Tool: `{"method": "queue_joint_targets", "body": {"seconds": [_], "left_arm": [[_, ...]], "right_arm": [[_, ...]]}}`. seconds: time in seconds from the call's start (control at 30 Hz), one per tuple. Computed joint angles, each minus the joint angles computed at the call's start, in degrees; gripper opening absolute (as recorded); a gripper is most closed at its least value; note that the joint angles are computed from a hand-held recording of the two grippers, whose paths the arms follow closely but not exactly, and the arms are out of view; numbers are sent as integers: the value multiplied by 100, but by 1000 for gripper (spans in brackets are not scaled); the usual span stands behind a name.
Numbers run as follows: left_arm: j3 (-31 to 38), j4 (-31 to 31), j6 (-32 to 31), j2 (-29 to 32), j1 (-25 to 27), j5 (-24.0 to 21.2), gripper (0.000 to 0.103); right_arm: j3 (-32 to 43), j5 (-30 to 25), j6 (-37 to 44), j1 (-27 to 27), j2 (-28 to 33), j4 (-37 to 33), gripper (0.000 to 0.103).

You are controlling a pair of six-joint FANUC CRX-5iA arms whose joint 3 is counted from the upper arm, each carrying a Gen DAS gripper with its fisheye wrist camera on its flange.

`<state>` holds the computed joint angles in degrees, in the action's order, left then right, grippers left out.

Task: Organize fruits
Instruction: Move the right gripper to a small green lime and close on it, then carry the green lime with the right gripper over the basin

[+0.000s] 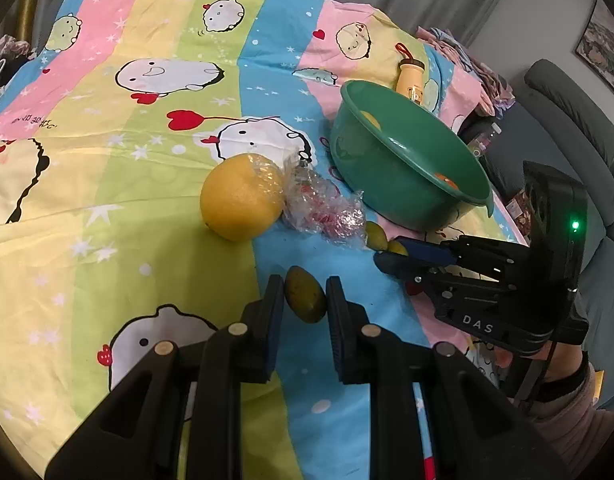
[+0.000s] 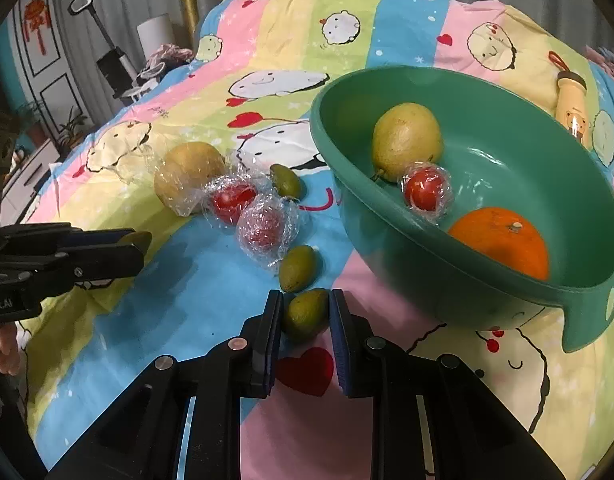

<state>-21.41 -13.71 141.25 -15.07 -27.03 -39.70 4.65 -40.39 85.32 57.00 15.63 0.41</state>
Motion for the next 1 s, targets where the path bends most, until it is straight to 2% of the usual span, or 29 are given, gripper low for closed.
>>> {"method": "queue_joint_targets", "body": {"seconds": [0.4,1.0], "left_arm": [[156,-279,195,28,-191,-19,21],[832,-1065,701,285,-707,-460,21]], "right_arm": [[145,128,1353,-369,-534,-1758,25],[9,490,1651,-696,-924,-2413,25]]}}
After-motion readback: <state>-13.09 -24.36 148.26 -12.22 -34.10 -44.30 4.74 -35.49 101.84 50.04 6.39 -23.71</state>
